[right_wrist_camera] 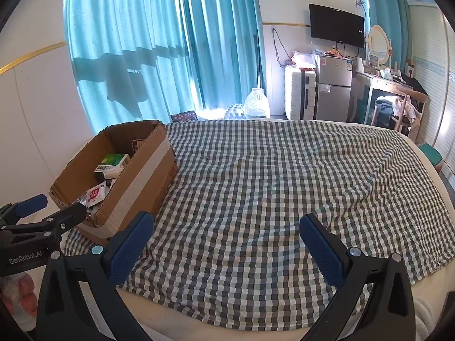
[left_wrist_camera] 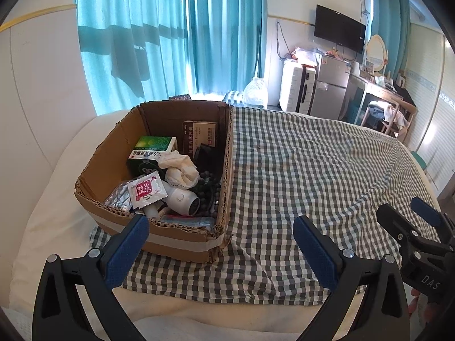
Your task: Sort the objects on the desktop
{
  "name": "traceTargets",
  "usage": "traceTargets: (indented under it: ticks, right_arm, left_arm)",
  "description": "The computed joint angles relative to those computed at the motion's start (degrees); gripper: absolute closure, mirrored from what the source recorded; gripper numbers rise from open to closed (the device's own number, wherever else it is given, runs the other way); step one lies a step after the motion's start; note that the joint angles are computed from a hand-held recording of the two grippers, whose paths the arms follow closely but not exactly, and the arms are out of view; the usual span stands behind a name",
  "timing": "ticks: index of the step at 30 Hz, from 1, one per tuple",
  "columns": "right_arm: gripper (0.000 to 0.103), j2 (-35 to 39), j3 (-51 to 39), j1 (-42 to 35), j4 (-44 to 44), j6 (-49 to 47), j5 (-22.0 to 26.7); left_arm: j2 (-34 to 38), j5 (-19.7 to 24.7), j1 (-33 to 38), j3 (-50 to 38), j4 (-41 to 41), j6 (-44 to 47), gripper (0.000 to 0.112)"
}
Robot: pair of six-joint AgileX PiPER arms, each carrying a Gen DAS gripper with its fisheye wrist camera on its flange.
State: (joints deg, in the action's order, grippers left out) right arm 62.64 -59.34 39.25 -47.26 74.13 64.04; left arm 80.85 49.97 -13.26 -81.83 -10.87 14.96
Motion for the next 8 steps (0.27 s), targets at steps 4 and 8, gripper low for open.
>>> traceTargets:
  ticks: [4,8]
  right_arm:
    - [0.0,0.22,-0.33,0.33,0.2,-0.23,0.46]
    - [0.0,0.34,-0.66,0.24,1.42,-1.3,-0.33]
  left_arm:
    - [-1.21,-0.47,-0.79,0.71,1.61,-1.81,0.009]
    - [-2.09,-2.26,-2.08,1.62,5.01,-5.16,0.009]
